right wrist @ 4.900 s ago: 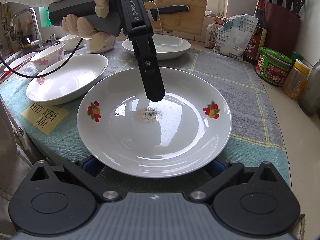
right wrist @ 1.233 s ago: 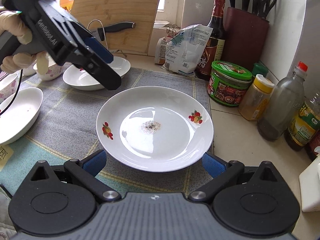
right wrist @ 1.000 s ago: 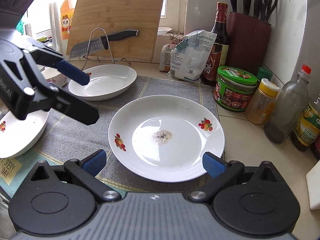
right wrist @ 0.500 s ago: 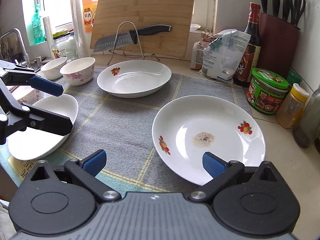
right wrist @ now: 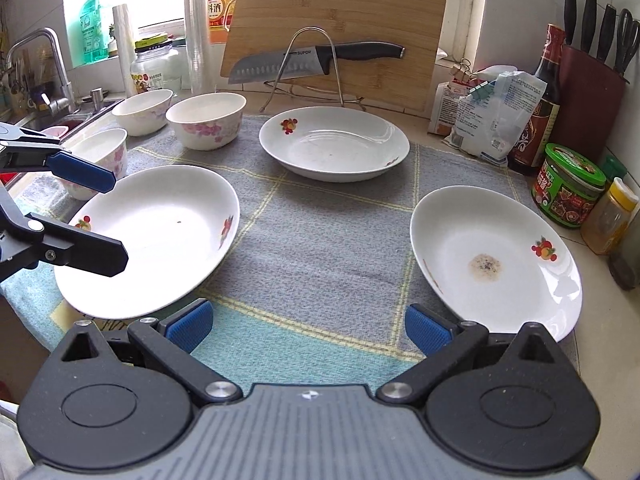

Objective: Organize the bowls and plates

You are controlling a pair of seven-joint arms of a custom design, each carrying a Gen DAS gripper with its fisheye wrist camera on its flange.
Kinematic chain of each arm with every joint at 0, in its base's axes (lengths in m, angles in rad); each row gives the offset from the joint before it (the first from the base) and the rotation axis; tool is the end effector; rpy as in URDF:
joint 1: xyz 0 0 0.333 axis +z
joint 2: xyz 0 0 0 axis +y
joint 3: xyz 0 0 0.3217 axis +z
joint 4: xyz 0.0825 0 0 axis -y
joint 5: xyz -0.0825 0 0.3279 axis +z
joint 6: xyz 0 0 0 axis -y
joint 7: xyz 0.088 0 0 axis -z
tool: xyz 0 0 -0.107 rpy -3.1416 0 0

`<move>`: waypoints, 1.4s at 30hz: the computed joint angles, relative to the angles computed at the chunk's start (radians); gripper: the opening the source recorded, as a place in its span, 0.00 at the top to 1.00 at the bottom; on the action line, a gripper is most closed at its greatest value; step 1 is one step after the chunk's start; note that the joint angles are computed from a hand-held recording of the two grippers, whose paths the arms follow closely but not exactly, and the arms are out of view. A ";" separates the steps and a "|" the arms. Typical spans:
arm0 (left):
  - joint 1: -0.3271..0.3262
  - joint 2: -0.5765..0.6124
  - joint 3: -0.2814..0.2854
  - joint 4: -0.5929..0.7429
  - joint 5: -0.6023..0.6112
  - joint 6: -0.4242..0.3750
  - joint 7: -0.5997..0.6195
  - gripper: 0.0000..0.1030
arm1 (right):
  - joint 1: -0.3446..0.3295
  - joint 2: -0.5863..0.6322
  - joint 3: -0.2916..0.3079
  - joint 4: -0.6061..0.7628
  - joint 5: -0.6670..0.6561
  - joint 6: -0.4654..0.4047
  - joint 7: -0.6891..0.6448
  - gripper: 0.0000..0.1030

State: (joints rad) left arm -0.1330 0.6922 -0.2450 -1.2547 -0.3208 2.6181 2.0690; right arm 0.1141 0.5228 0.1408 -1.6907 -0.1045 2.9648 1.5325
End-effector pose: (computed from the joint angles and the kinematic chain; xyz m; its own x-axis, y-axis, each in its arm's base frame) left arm 0.7078 -0.2080 0.4624 -0.5543 -0.8227 0.1257 -0.6475 0.3314 -0.6862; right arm 0.6617 0.1600 0.4248 0.3203 -0.9465 0.0402 -0.6800 -0.2592 -0.6859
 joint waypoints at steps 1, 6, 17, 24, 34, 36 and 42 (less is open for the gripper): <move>0.015 -0.010 -0.010 -0.018 -0.010 0.002 0.019 0.03 | 0.017 -0.003 -0.013 -0.004 -0.007 -0.004 0.014 0.00; 0.065 -0.056 -0.028 -0.095 -0.048 0.002 0.101 0.03 | 0.089 -0.017 -0.071 -0.028 -0.056 -0.010 0.094 0.00; 0.121 -0.134 -0.009 -0.225 -0.095 -0.002 0.228 0.03 | 0.156 0.005 -0.111 0.015 -0.137 -0.016 0.226 0.00; 0.139 -0.130 -0.001 -0.266 -0.119 0.006 0.271 0.03 | 0.156 0.038 -0.080 0.075 -0.130 -0.050 0.235 0.00; 0.136 -0.060 -0.023 -0.247 -0.149 0.098 0.314 0.03 | 0.109 0.099 0.008 0.182 -0.044 -0.137 0.119 0.00; 0.131 -0.054 -0.025 -0.252 -0.146 0.128 0.309 0.03 | 0.108 0.118 0.013 0.215 -0.030 -0.159 0.089 0.00; 0.125 -0.034 -0.039 -0.253 -0.127 0.186 0.329 0.01 | 0.089 0.178 0.041 0.320 0.031 -0.223 -0.016 0.00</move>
